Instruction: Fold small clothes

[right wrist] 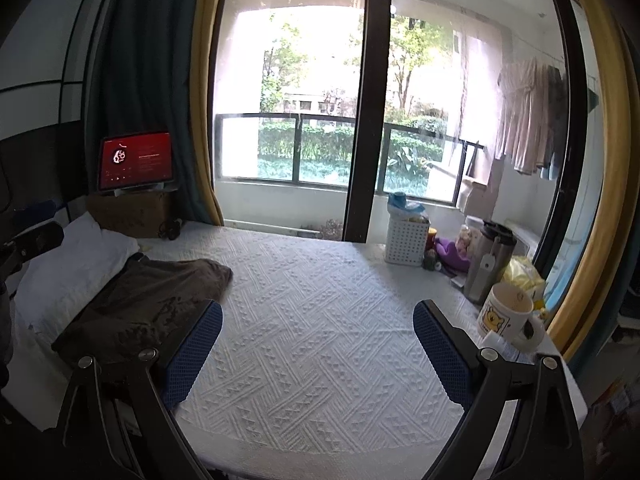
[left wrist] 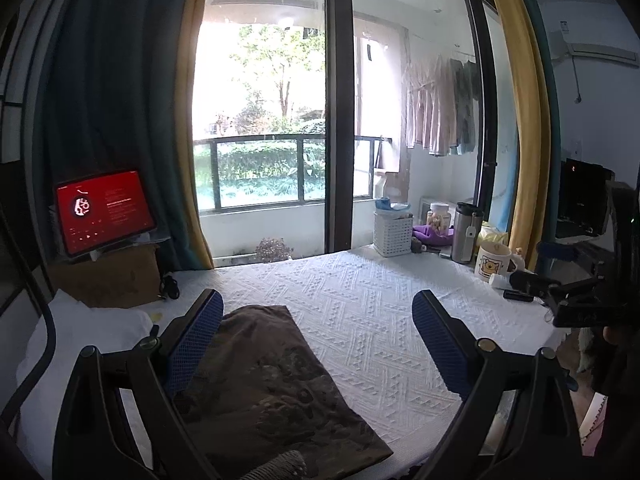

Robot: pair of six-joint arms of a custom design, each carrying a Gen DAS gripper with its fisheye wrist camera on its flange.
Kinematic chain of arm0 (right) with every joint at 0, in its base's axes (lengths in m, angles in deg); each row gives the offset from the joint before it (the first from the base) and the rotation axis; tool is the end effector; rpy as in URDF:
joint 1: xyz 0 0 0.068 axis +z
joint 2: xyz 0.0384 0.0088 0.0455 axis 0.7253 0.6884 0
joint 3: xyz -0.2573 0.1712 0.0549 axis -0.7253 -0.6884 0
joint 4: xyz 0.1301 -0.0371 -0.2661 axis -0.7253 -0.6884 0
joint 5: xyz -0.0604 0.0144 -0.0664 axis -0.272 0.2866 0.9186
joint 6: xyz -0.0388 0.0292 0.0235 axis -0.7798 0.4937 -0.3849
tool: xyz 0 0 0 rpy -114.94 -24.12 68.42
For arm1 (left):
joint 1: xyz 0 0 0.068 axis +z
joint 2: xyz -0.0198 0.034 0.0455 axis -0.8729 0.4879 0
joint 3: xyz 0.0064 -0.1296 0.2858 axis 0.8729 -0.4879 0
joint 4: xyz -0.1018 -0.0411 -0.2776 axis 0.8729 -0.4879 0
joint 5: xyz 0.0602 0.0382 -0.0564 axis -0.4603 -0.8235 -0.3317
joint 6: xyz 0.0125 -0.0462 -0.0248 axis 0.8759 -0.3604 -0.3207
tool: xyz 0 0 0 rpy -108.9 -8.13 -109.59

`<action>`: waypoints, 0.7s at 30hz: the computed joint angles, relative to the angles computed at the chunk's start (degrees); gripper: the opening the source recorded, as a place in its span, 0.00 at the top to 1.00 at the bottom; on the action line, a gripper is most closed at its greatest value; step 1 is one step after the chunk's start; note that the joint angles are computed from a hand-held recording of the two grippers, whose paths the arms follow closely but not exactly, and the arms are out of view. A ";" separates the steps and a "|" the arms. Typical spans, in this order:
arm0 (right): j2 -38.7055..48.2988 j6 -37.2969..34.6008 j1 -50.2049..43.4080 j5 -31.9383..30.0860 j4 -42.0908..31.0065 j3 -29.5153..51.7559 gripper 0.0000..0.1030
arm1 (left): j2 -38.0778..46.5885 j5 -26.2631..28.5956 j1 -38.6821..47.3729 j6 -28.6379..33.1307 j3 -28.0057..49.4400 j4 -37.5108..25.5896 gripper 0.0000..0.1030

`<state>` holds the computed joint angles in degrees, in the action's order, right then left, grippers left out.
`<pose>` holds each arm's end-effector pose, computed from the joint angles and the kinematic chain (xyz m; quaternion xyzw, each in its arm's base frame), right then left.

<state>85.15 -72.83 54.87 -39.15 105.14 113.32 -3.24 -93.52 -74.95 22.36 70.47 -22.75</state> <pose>0.3686 0.0702 0.1966 -0.2840 0.7732 0.1592 0.5442 0.2332 -0.0443 0.1967 -0.0647 0.8064 0.0608 0.5847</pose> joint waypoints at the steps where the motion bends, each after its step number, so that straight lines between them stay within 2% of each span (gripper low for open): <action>1: -0.70 0.07 0.14 0.02 0.03 -0.31 0.06 | -0.46 -0.30 0.00 0.02 -0.12 -0.27 0.08; 9: -6.06 1.88 1.82 0.62 0.35 -2.34 0.06 | -7.89 -4.45 0.52 0.86 -1.43 -4.59 0.08; 18: -10.78 1.73 4.94 2.23 -1.21 -3.78 0.06 | -14.74 -5.32 2.69 1.36 -3.36 -6.97 0.07; 21: -12.43 1.65 5.83 2.34 -1.82 -4.36 0.06 | -16.40 -5.49 3.02 1.43 -4.11 -6.73 0.01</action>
<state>72.72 -71.18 60.69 -36.81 103.32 108.96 -19.64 -99.01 -71.93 23.79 66.36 -29.48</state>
